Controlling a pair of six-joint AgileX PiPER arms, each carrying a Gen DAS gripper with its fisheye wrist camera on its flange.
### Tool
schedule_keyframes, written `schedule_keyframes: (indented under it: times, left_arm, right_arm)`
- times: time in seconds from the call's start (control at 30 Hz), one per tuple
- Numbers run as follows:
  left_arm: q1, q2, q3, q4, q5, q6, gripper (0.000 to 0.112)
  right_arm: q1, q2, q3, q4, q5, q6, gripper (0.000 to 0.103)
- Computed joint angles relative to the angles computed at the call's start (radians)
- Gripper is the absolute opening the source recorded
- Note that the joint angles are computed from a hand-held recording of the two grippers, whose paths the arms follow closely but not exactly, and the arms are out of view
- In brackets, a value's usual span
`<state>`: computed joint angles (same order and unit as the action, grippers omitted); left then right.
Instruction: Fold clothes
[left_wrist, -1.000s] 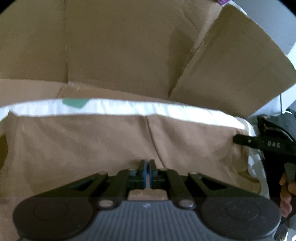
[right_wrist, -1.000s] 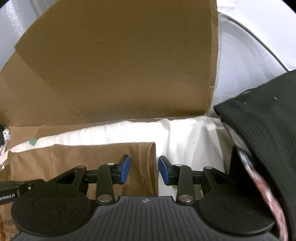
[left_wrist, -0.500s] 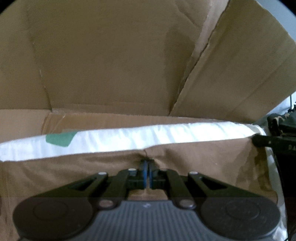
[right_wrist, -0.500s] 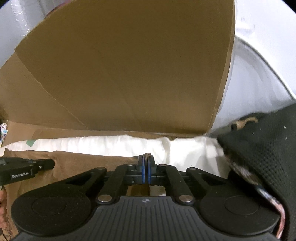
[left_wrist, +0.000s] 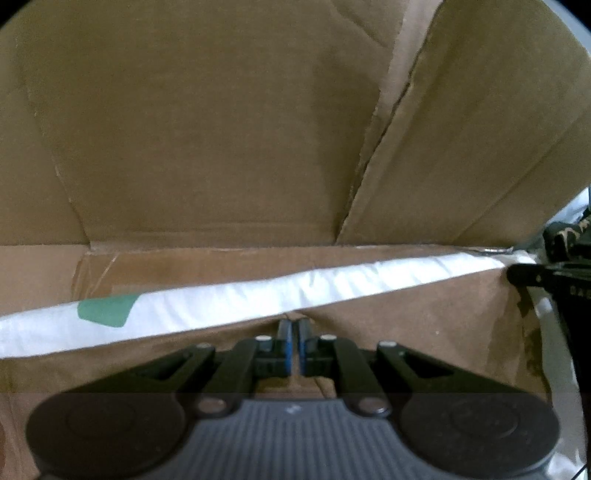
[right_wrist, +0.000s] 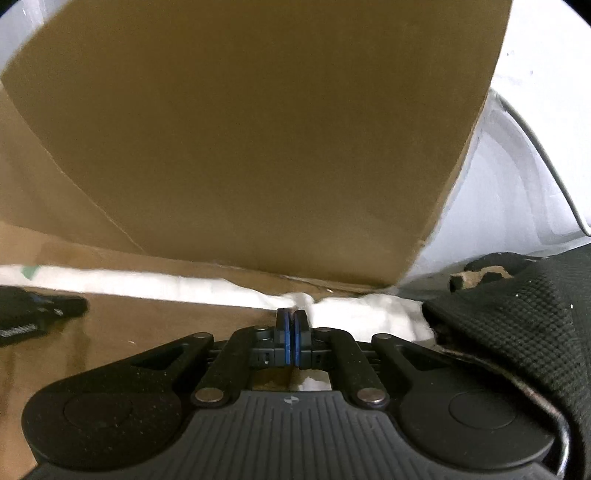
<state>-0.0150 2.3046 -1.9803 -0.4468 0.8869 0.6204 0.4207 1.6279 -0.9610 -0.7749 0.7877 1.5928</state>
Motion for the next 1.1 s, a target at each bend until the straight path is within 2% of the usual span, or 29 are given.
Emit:
schedule_keyframes:
  times: [0.13, 0.17, 0.27, 0.3, 0.47, 0.63, 0.97, 1.1]
  left_arm:
    - [0.005, -0.009, 0.006, -0.007, 0.006, 0.023, 0.007]
    - [0.005, -0.01, 0.005, -0.004, 0.008, 0.022, 0.007]
    - [0.003, -0.013, 0.002, 0.006, 0.013, 0.018, 0.007]
    - [0.002, -0.014, 0.002, 0.01, 0.012, 0.019, 0.007]
    - [0.011, -0.051, 0.04, 0.004, 0.011, 0.048, 0.007]
    - [0.016, -0.099, 0.095, -0.006, 0.006, 0.08, 0.007]
    - [0.042, -0.206, 0.252, -0.061, -0.009, 0.14, 0.007]
    - [0.043, -0.228, 0.314, -0.077, -0.032, 0.164, 0.007]
  right_arm:
    - [0.015, -0.037, 0.001, -0.001, 0.025, 0.018, 0.007]
    - [0.036, -0.059, 0.006, -0.011, 0.041, 0.027, 0.012]
    - [0.112, -0.128, 0.042, -0.049, 0.057, 0.074, 0.035]
    - [0.139, -0.144, 0.051, -0.057, 0.065, 0.087, 0.036]
    - [0.265, -0.159, 0.084, -0.055, 0.105, 0.151, 0.036]
    - [0.315, -0.16, 0.142, -0.023, 0.076, 0.24, 0.036]
    - [0.309, -0.089, 0.165, -0.03, -0.014, 0.326, 0.036]
    - [0.32, -0.075, 0.169, -0.05, -0.023, 0.368, 0.036]
